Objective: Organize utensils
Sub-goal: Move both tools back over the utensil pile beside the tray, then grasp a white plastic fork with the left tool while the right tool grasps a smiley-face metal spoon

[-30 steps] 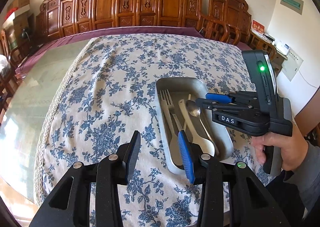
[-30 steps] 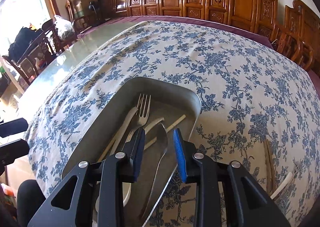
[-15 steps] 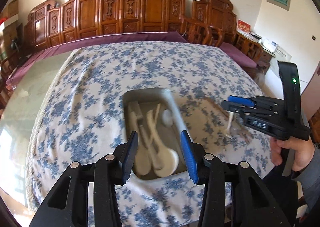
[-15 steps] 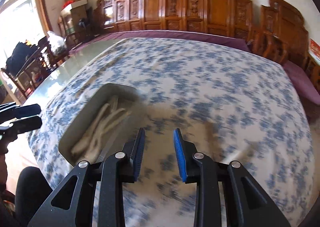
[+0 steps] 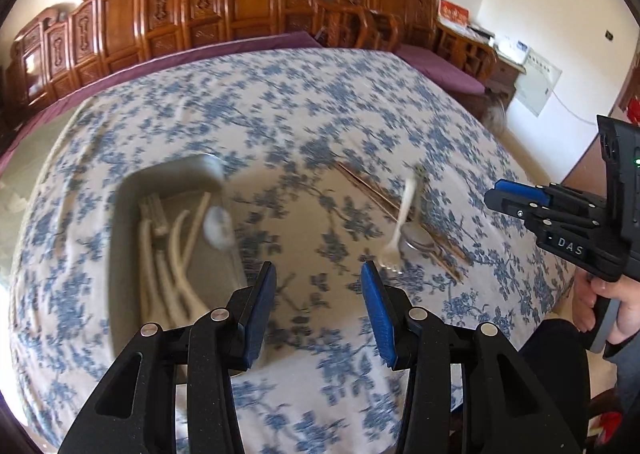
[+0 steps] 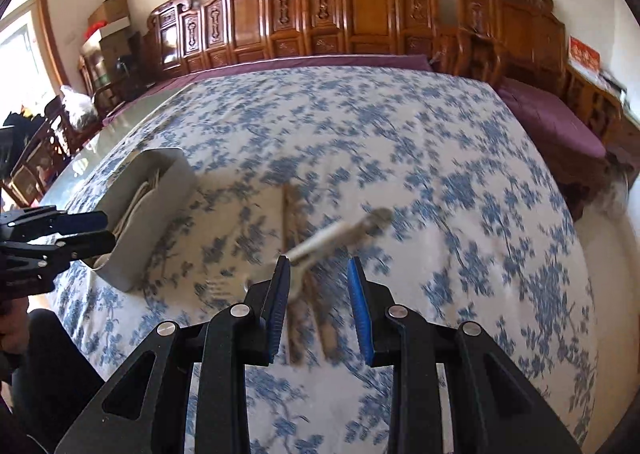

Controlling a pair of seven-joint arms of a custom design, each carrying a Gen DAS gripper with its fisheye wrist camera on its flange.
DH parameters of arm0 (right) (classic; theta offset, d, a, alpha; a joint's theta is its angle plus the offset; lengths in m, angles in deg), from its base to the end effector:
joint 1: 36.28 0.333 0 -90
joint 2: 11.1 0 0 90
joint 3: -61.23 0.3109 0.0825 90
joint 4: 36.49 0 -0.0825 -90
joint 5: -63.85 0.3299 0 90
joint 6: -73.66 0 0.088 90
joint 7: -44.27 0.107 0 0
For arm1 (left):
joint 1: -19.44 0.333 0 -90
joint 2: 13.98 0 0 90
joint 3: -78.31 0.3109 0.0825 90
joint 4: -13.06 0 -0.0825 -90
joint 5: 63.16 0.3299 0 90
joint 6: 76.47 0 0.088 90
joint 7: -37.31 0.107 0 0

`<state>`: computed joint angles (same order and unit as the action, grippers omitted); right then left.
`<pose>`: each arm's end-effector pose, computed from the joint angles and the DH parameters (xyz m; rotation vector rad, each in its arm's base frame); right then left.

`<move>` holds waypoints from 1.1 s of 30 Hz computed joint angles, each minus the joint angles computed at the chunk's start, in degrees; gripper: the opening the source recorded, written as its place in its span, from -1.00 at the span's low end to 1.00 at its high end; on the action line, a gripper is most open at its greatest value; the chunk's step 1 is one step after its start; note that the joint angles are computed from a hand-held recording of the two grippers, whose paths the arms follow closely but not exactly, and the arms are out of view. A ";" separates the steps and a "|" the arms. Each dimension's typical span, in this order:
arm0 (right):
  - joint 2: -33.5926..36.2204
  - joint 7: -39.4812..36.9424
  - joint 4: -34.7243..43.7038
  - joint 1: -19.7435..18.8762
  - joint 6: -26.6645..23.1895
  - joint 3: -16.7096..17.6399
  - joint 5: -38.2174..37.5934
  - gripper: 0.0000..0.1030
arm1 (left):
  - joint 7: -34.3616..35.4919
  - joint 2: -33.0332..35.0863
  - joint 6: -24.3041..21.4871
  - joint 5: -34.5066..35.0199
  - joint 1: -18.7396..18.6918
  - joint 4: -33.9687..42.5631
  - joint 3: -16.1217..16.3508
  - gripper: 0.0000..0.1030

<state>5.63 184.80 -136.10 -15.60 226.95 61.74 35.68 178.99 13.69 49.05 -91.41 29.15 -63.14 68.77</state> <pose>0.5860 0.2419 0.4987 -1.6446 1.9016 -0.5861 0.6787 0.0116 0.5129 -1.2525 2.5298 -0.9001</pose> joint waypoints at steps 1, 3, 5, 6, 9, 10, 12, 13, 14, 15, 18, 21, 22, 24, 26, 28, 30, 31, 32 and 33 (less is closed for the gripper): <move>-0.51 0.50 -1.49 -0.35 1.11 -0.17 0.19 -0.38 | -0.16 -0.14 0.44 0.39 -0.53 -0.63 -0.03 -0.19; -0.41 0.63 -2.09 -0.79 1.85 -0.16 0.66 -0.38 | -0.37 -0.27 1.00 0.99 -1.22 -1.40 -0.04 -0.19; 0.18 0.32 -2.18 -1.29 2.62 -0.12 1.32 -0.38 | -0.68 -0.29 1.60 1.58 -1.91 -2.08 -0.05 -0.19; 0.70 -0.11 -1.92 -1.61 2.98 0.08 2.09 -0.38 | -0.96 -0.27 1.75 1.79 -2.15 -2.25 -0.03 -0.19; 3.00 -1.57 -0.10 -2.48 3.95 0.76 5.13 -0.38 | -1.62 -0.12 1.61 1.99 -2.41 -2.34 -0.07 -0.19; 4.22 -2.12 1.07 -2.64 4.06 1.00 6.22 -0.38 | -1.66 -0.19 1.71 2.03 -2.44 -2.55 -0.08 -0.19; 6.68 -3.01 3.58 -2.76 3.64 1.28 8.28 -0.38 | -1.68 -0.31 1.77 2.06 -2.45 -2.87 -0.12 -0.19; 8.17 -3.30 5.18 -2.80 3.28 1.43 9.40 -0.38 | -1.65 -0.43 1.77 1.97 -2.37 -3.09 -0.12 -0.19; 9.34 -3.49 6.55 -2.66 2.78 1.36 10.13 -0.38 | -1.65 -0.48 1.63 1.87 -2.27 -3.10 -0.13 -0.19; 11.16 -3.53 8.82 -2.41 1.64 1.23 10.88 -0.38 | -1.68 -0.48 1.48 1.81 -2.21 -3.06 -0.12 -0.19; 14.64 -3.58 13.87 -1.37 -1.96 0.28 11.48 -0.38 | -1.61 -0.54 1.09 1.51 -1.89 -2.90 -0.09 -0.19; 17.66 -3.28 18.34 -0.70 -5.26 -0.44 12.01 -0.38 | -1.59 -0.44 0.66 1.06 -1.49 -2.55 -0.06 -0.19; 18.09 -3.13 19.21 -0.43 -6.10 -0.73 11.89 -0.38 | -1.68 -0.34 0.41 0.91 -1.31 -2.31 -0.02 -0.19; 18.69 -3.47 20.75 -0.08 -7.97 -1.01 11.59 -0.38 | -1.73 -0.32 0.19 0.63 -1.11 -2.21 -0.04 -0.19; 19.18 -4.02 22.18 0.39 -9.99 -1.28 10.98 -0.42 | -1.64 -0.23 0.04 0.43 -0.95 -2.12 -0.06 -0.19; 19.26 -4.14 23.15 0.62 -12.19 -1.37 10.94 -0.43 | -1.57 -0.25 -0.04 0.30 -0.86 -2.22 -0.07 -0.19; 18.86 -4.05 22.80 0.05 -12.75 -0.97 11.85 -0.58 | -1.46 -0.28 -0.10 0.21 -0.83 -2.33 -0.09 -0.19; 18.69 -4.09 22.50 -0.31 -12.67 -0.75 12.33 -0.61 | -1.39 -0.40 -0.07 0.19 -0.84 -2.54 -0.09 -0.19; 18.51 -3.99 22.30 -0.42 -12.92 -0.73 12.56 -0.62 | -1.37 -0.45 -0.16 0.16 -0.85 -2.59 -0.10 -0.19; 18.39 -3.78 22.32 -0.33 -13.49 -0.90 12.46 -0.63 | -1.25 -0.57 -0.12 0.09 -0.84 -2.79 -0.12 -0.19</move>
<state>24.02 181.02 -113.78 -15.92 213.46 60.85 48.14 177.74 13.12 48.94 -91.32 28.31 -65.93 68.65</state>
